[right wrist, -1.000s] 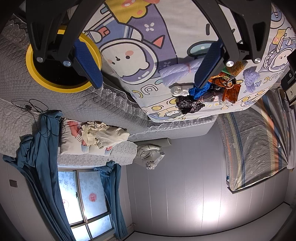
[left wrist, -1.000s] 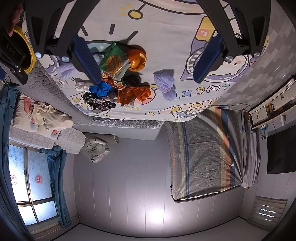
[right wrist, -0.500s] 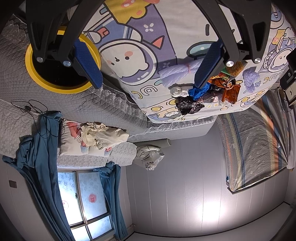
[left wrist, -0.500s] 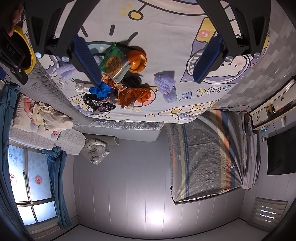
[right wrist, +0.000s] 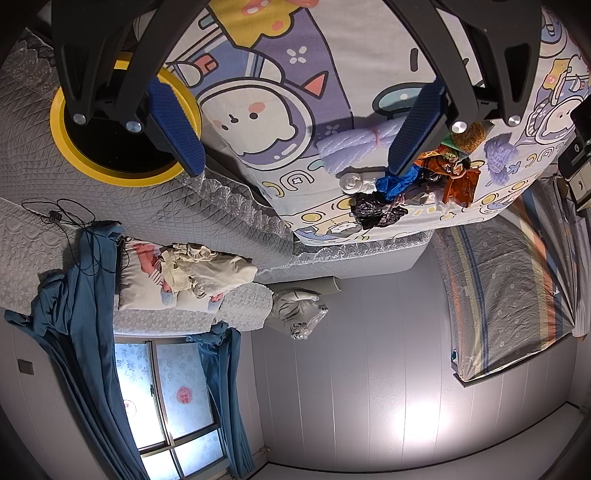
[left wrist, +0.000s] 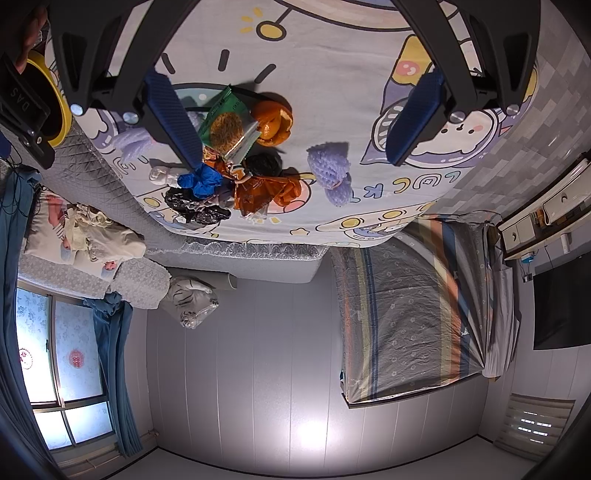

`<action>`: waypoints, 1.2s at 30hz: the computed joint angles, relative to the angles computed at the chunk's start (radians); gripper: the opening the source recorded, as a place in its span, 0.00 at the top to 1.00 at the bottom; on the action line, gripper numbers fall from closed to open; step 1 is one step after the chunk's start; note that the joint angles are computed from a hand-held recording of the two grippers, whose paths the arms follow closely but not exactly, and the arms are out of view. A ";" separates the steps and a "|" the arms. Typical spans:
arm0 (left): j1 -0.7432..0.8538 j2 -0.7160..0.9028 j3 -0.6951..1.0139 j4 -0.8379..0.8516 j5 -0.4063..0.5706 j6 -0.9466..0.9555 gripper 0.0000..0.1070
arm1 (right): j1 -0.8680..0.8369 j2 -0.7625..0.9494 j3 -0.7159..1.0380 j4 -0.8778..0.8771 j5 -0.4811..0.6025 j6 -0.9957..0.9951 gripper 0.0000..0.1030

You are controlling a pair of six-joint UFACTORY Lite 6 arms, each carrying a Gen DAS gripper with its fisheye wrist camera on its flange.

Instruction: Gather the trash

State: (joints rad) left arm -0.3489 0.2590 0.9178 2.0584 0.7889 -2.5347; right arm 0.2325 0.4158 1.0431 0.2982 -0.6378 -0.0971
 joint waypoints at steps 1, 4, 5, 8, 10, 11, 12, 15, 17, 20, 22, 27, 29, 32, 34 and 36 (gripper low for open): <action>-0.003 0.000 -0.001 -0.001 0.002 -0.001 0.10 | 0.000 0.000 0.000 0.002 0.001 -0.002 0.08; 0.001 0.002 0.002 0.000 -0.004 0.001 0.10 | 0.000 0.000 0.001 0.000 0.002 0.001 0.08; 0.002 0.004 0.004 0.000 -0.005 0.001 0.10 | -0.001 0.002 0.004 0.002 0.002 -0.003 0.08; 0.001 0.006 0.005 -0.001 -0.003 -0.001 0.10 | -0.003 0.002 0.003 -0.005 0.003 0.005 0.08; 0.002 0.007 0.006 0.001 -0.004 -0.001 0.10 | -0.002 0.007 0.009 0.000 0.003 0.000 0.08; 0.003 0.007 0.007 0.000 -0.004 0.000 0.10 | -0.001 0.010 0.012 0.000 0.003 -0.001 0.08; 0.001 0.008 0.005 0.000 -0.003 -0.001 0.10 | -0.003 0.014 0.017 -0.003 0.007 0.003 0.08; 0.003 0.008 0.006 0.001 -0.004 0.001 0.10 | -0.003 0.017 0.019 -0.008 0.005 0.007 0.08; 0.008 0.008 0.001 0.014 -0.009 0.000 0.10 | -0.005 0.020 0.024 -0.011 0.010 0.007 0.08; 0.044 0.006 -0.003 0.071 -0.058 -0.011 0.10 | -0.015 0.039 0.050 -0.067 0.033 0.045 0.08; 0.084 0.008 0.008 0.123 -0.103 -0.021 0.10 | -0.022 0.065 0.082 -0.124 0.055 0.083 0.08; 0.210 0.032 0.033 0.337 -0.258 -0.127 0.10 | -0.050 0.176 0.207 -0.469 0.131 0.329 0.08; 0.267 0.076 0.085 0.383 -0.331 -0.144 0.10 | -0.068 0.234 0.283 -0.628 0.161 0.442 0.08; 0.341 0.145 0.167 0.465 -0.406 -0.212 0.10 | -0.097 0.316 0.400 -0.910 0.183 0.663 0.08; 0.377 0.205 0.243 0.450 -0.453 -0.189 0.10 | -0.103 0.348 0.455 -0.986 0.204 0.724 0.08; 0.407 0.278 0.338 0.404 -0.506 -0.120 0.10 | -0.103 0.404 0.552 -1.131 0.252 0.858 0.08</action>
